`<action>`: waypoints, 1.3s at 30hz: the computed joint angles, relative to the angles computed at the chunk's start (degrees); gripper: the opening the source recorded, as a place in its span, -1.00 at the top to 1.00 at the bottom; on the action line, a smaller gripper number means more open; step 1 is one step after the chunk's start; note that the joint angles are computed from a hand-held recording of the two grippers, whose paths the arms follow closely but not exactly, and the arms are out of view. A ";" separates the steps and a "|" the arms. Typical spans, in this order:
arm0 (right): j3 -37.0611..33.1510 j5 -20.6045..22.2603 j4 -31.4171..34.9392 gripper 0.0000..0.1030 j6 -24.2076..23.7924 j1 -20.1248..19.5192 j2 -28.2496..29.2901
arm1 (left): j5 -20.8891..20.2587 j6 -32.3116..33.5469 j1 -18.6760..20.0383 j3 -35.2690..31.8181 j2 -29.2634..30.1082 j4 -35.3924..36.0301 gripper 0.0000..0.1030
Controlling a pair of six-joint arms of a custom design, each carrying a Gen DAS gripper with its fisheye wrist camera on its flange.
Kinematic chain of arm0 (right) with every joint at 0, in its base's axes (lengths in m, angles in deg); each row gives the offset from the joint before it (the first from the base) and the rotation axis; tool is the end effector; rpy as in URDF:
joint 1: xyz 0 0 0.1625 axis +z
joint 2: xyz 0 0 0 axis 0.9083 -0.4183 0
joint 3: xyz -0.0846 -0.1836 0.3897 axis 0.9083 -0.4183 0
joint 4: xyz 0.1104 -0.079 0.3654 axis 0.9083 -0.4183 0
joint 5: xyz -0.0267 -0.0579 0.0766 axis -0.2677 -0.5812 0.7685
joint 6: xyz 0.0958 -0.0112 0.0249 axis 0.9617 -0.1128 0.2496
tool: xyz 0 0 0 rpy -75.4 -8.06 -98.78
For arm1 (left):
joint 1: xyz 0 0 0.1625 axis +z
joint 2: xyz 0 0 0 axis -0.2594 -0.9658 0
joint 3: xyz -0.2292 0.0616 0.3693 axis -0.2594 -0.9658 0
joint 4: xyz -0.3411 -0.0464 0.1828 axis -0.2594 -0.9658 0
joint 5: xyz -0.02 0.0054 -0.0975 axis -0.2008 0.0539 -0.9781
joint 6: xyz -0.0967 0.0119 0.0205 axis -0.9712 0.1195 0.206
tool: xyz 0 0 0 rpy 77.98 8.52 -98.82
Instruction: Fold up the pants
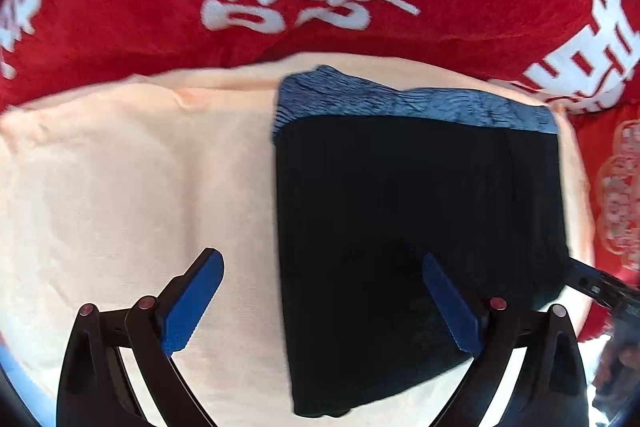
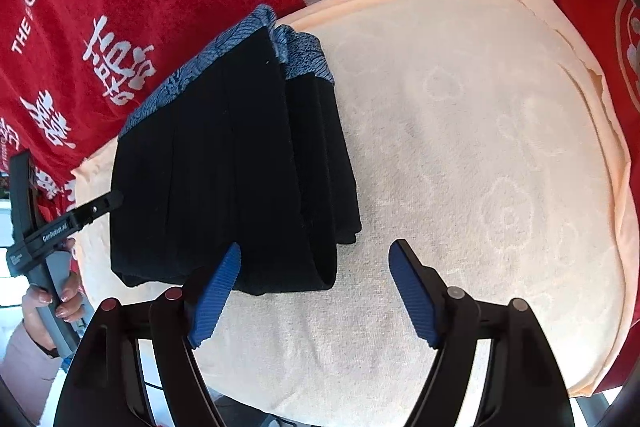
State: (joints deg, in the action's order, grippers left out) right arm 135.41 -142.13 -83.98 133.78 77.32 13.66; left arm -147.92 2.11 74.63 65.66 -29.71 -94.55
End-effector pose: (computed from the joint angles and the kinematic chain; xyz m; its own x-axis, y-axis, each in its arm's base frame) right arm 0.4712 -0.2536 0.0572 -0.7824 0.5597 0.2731 0.4038 0.7898 -0.4617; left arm -0.0782 -0.4773 0.4438 -0.7559 0.5069 -0.4143 0.4138 0.8603 0.2976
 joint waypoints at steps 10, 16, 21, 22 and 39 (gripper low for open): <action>10.07 1.74 -20.79 -0.56 -8.26 -4.21 -2.25 | -10.65 5.13 8.79 -7.00 6.49 2.81 -0.94; 17.35 8.08 -43.41 -0.56 -19.58 -10.48 -0.41 | -12.61 9.18 9.14 -5.81 8.08 2.38 -0.94; 21.06 15.88 -58.61 -0.56 -27.51 -16.50 3.52 | -14.09 9.60 8.98 -4.60 8.90 0.95 -0.94; 21.61 17.12 -61.92 -0.56 -28.43 -17.32 4.38 | -14.51 8.79 9.10 -4.39 9.21 0.83 -0.94; 21.22 18.98 -68.02 0.15 -23.06 -13.53 4.50 | -14.18 2.71 2.43 -0.08 -0.34 -4.10 -0.24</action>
State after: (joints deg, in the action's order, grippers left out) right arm 156.63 -123.16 -152.00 110.72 63.79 18.15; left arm -162.10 4.82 77.06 65.59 -30.05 -98.65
